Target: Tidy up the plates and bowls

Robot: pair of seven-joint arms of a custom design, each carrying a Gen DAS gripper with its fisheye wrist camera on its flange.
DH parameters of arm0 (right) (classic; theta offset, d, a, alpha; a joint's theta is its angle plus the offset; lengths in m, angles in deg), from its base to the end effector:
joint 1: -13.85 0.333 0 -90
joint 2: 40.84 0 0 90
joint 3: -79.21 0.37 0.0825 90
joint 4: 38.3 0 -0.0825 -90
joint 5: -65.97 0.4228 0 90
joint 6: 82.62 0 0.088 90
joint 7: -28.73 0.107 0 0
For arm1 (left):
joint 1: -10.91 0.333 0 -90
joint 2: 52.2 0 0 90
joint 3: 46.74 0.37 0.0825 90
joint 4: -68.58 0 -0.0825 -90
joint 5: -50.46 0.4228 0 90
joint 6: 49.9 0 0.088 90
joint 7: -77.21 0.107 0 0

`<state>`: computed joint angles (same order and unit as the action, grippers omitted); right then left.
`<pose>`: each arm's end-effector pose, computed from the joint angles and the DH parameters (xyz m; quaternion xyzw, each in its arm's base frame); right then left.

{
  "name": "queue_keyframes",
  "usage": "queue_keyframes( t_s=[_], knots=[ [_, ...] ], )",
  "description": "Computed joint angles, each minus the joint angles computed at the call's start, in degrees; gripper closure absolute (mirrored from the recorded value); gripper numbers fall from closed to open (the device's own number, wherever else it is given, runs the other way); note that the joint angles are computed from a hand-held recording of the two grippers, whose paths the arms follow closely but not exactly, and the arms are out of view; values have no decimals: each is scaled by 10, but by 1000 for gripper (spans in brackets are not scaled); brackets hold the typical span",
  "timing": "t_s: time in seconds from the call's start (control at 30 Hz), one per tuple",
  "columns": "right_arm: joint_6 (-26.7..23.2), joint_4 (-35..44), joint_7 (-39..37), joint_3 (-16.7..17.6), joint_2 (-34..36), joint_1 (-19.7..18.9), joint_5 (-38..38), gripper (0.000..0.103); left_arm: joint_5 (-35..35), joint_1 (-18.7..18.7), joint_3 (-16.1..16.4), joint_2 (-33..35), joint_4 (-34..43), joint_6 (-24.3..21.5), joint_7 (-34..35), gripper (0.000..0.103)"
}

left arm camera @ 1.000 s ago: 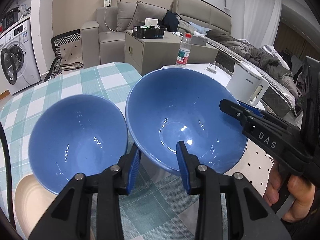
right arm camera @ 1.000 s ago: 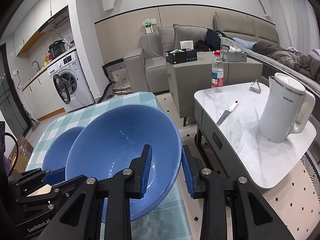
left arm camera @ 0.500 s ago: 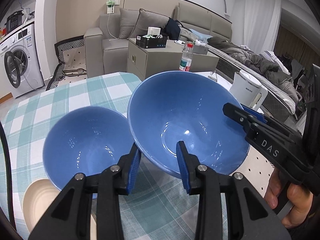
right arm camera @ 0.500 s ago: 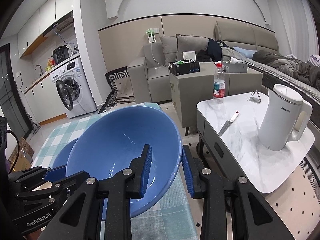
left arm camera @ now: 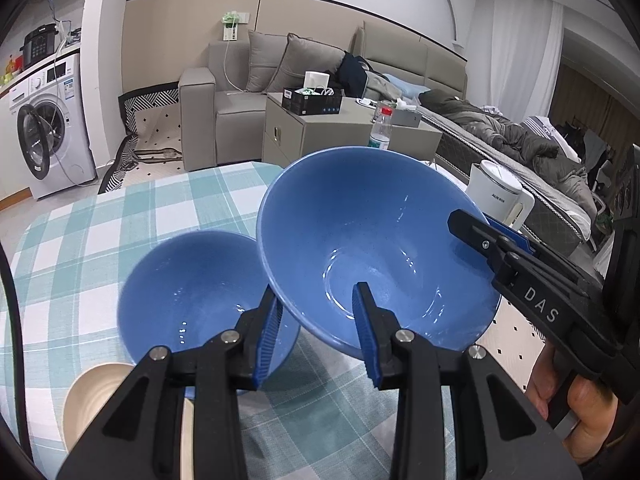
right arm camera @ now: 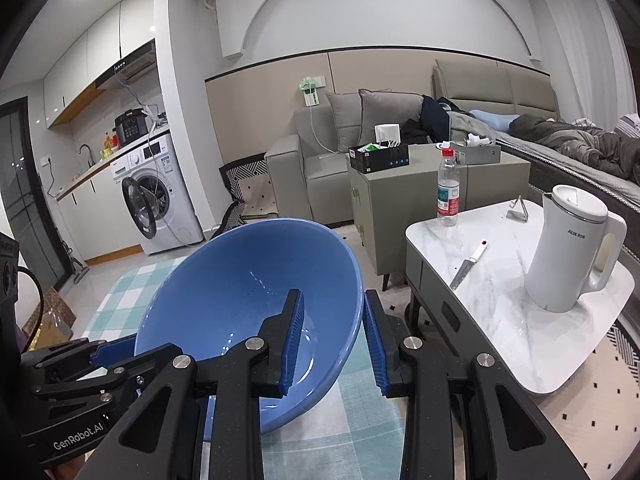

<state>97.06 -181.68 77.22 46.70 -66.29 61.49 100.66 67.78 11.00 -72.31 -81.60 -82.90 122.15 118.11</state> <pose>0.4799 0.0471 0.5439 -0.6997 0.5160 -0.2284 0.4382 0.3809 -0.2234 0.5096 -0.6688 0.6130 -0.3495 0.2339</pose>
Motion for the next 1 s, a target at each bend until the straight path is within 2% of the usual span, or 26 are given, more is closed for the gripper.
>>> queue_keyframes(
  t_s=[0.17,0.37,1.0],
  knots=[
    [20,-10,18,19,-2,3,-13,72,-2,5,6,-21,-13,-4,-2,68],
    [27,-14,43,11,-3,24,-43,72,-7,6,16,-41,-27,-7,6,68],
    [47,-13,82,-85,7,156,-100,72,-21,14,35,-82,-59,-28,29,68]
  ],
)
